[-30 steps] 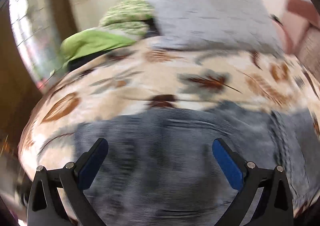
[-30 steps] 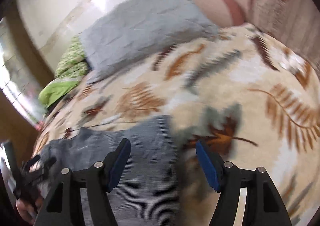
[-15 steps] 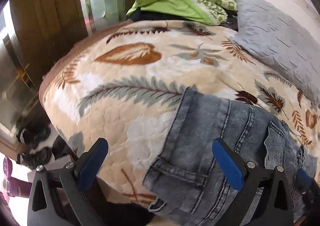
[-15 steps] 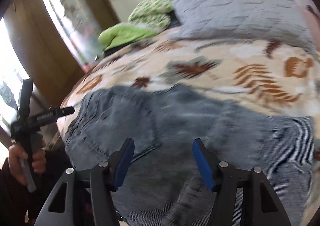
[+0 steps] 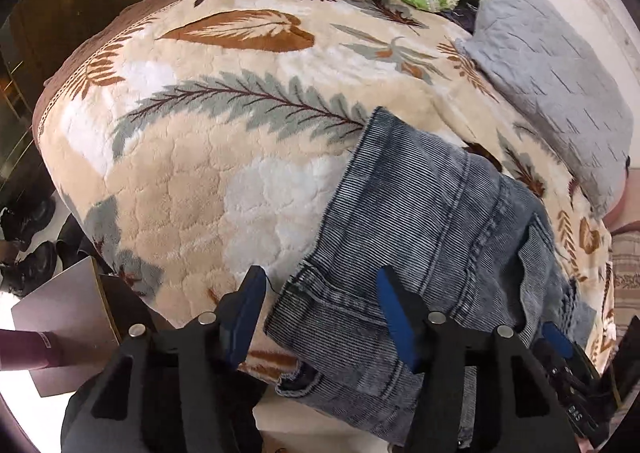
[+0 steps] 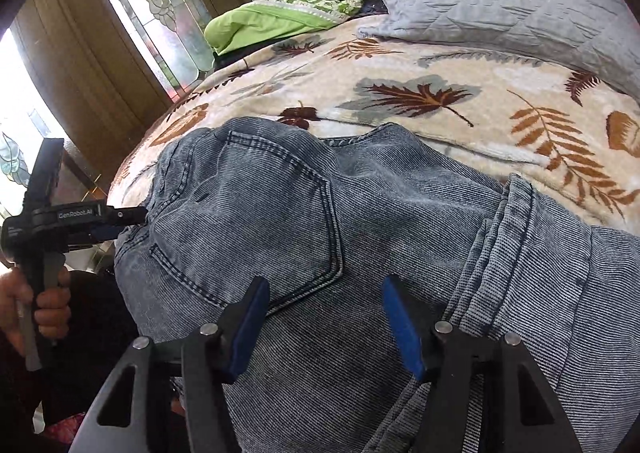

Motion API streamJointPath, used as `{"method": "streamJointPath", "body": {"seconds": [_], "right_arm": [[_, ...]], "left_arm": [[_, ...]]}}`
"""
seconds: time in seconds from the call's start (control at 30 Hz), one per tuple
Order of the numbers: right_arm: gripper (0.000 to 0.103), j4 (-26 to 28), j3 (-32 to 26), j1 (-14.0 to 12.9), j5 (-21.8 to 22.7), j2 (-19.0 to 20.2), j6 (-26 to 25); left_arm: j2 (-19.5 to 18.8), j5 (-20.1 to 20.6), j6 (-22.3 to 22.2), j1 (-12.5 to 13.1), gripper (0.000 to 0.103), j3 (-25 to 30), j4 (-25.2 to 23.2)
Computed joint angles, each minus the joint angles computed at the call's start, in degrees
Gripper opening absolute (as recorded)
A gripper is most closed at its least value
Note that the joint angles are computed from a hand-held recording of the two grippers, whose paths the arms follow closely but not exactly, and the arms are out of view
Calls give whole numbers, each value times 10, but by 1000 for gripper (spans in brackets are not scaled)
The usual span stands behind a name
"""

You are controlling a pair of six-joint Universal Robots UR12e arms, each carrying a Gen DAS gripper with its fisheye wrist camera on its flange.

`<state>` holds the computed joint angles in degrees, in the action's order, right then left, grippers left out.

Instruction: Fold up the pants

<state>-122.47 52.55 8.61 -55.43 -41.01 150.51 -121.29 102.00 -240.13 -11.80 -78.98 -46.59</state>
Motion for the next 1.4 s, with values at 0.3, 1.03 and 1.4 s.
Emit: {"method": "streamJointPath", "body": {"seconds": [0.3,1.03,1.4], "right_arm": [[62,7,-3,0,0,1,0],[63,0,4,0,-5,-4,-2],[63,-2,6,0,-4,-5,2]], "left_arm": [[15,-83,-35,8,86,-29,11],[1,-81,1,-4,48,-32,94],[-15,-33,33,-12,26,-12,102]]}}
